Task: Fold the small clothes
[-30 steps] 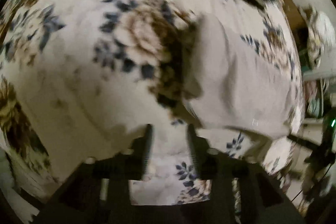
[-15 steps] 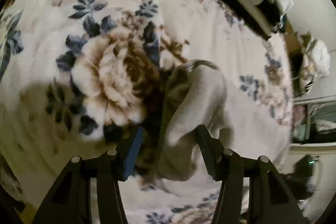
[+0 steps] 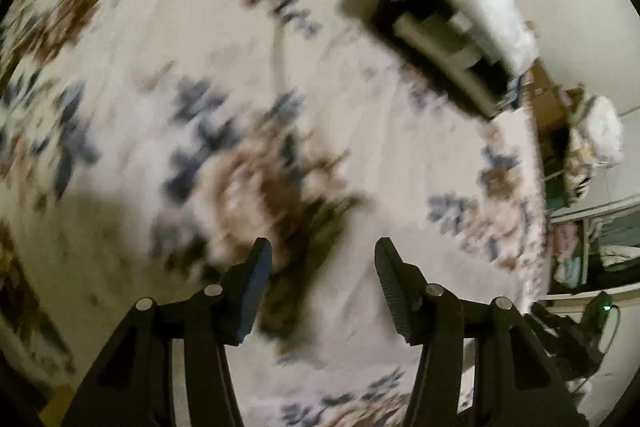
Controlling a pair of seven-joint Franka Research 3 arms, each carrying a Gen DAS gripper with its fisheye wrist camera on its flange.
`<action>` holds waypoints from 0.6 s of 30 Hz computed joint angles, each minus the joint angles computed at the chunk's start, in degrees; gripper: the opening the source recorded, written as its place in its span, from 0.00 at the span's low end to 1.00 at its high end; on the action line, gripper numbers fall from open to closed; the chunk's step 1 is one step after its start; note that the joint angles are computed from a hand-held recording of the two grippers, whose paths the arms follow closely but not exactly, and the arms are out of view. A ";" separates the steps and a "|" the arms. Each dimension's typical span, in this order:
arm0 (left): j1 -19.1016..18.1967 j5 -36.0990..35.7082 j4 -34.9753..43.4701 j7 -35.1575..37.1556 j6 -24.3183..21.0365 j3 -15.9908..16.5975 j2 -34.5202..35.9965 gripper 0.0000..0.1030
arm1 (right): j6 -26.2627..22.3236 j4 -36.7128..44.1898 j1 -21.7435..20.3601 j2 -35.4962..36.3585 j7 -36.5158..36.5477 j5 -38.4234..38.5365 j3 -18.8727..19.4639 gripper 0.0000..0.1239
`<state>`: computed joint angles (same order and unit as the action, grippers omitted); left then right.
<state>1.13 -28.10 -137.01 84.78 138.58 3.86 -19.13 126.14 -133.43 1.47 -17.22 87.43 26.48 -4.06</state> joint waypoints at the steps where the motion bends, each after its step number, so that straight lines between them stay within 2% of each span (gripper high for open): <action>1: -0.61 -0.67 1.26 0.79 0.55 -0.08 1.05 0.50 | 1.08 0.66 0.45 0.66 -0.55 1.35 -0.05 0.45; 5: -2.97 -6.12 5.05 6.15 2.02 -0.86 5.97 0.50 | -1.21 4.48 3.59 4.11 -9.46 15.99 -2.53 0.45; 7: -2.48 -4.47 5.76 6.23 2.55 -2.51 8.96 0.49 | -3.81 6.22 4.11 6.82 -13.38 21.43 -2.68 0.45; 10: -0.96 -0.27 6.68 3.88 3.49 -4.47 13.78 0.49 | -1.60 6.73 2.83 11.27 -9.49 21.00 -1.08 0.43; 12: 0.28 -0.77 7.19 3.70 3.82 -4.89 16.19 0.49 | 1.07 6.73 1.87 13.84 -5.98 19.60 -0.51 0.40; 14: 1.58 -5.85 8.05 6.38 3.84 -5.01 18.59 0.52 | 3.38 6.66 1.31 15.57 -5.59 19.73 -0.13 0.39; 18: 3.19 -5.14 9.05 7.54 4.73 -6.75 20.74 0.52 | 7.29 7.46 1.85 17.54 -5.23 16.78 1.50 0.38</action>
